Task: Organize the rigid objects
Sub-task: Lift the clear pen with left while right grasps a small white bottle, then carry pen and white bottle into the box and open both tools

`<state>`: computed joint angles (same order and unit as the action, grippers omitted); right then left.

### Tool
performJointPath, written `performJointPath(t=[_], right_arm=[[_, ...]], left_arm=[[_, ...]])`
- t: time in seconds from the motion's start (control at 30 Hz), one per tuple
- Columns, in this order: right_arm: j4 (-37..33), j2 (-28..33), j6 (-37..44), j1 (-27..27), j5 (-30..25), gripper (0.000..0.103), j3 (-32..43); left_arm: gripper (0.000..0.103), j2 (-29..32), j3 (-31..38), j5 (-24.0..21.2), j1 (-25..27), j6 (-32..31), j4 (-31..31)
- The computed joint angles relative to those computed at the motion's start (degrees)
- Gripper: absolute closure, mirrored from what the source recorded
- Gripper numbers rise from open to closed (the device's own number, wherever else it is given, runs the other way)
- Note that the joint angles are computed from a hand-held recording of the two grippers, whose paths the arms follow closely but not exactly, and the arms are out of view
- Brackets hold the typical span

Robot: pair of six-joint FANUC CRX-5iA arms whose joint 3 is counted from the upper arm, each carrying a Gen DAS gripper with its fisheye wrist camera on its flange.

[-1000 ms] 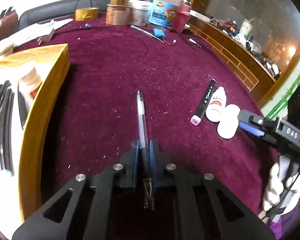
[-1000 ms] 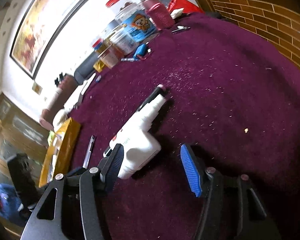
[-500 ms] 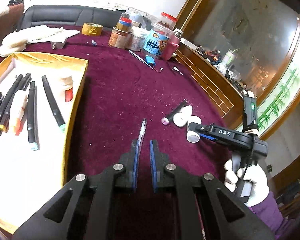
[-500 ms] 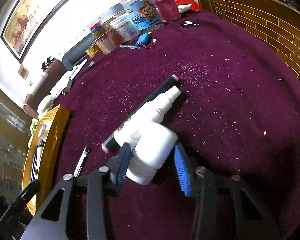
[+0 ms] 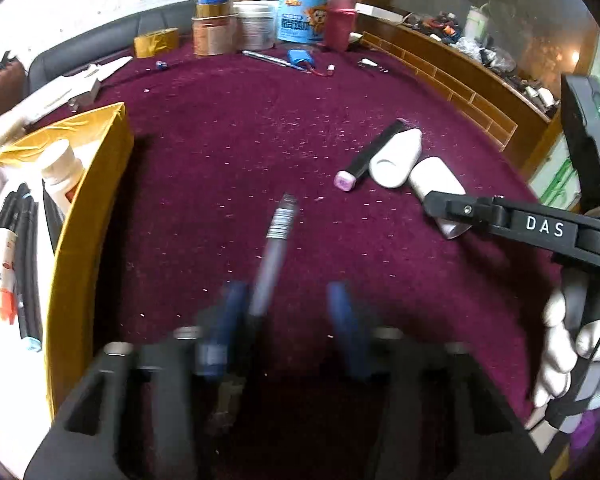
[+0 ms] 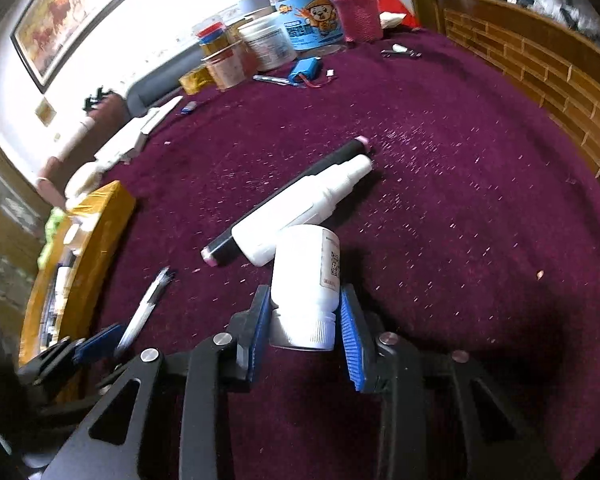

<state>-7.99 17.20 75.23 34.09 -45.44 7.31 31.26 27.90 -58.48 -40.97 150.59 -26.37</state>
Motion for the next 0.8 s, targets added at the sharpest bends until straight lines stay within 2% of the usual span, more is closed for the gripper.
performJointPath(t=[0.03, 0.07, 0.17, 0.23, 0.33, 0.4, 0.5, 0.6, 0.7, 0.8], right_arm=[[-3.8, -0.2, 2.7, -1.1, -0.8, 0.073, 0.7], [-6.4, -0.3, 4.5, -1.8, -1.3, 0.073, 1.1], [-14.4, -1.7, 10.6, -4.4, -2.6, 0.073, 1.5], [-16.1, -2.2, 12.0, -4.7, -3.0, 0.073, 1.4], [-18.9, -2.6, 14.3, -4.9, -4.0, 0.073, 2.0], [-21.4, -2.8, 16.1, -5.0, -5.1, 0.073, 2.9], [-24.9, -2.7, 18.7, -4.6, -7.0, 0.073, 4.4], [-29.2, -1.9, 21.6, -3.9, -9.9, 0.073, 6.9], [-31.4, -0.5, 23.1, -2.5, -12.5, 0.073, 9.5], [-33.6, 2.5, 23.8, -0.4, -16.4, 0.073, 13.5]], left_arm=[[0.093, -2.2, -4.4, 5.3, 1.3, 0.3, 3.0], [0.096, -3.7, -7.0, 7.8, 1.8, 2.0, 3.5], [0.097, -7.5, -13.3, 14.2, 2.5, 5.4, 4.2], [0.097, -10.3, -17.1, 17.8, 2.5, 8.9, 3.5], [0.097, -14.0, -19.9, 19.6, 1.2, 14.7, -0.4], [0.097, -17.8, -23.1, 21.5, -0.3, 21.0, -4.8], [0.097, -22.7, -26.3, 20.5, -3.0, 31.0, -13.5], [0.097, -27.3, -30.1, 19.0, -5.1, 39.5, -19.5], [0.097, -31.2, -33.9, 17.5, -6.4, 46.4, -23.3], [0.097, -33.1, -36.1, 14.7, -7.2, 50.0, -24.8]])
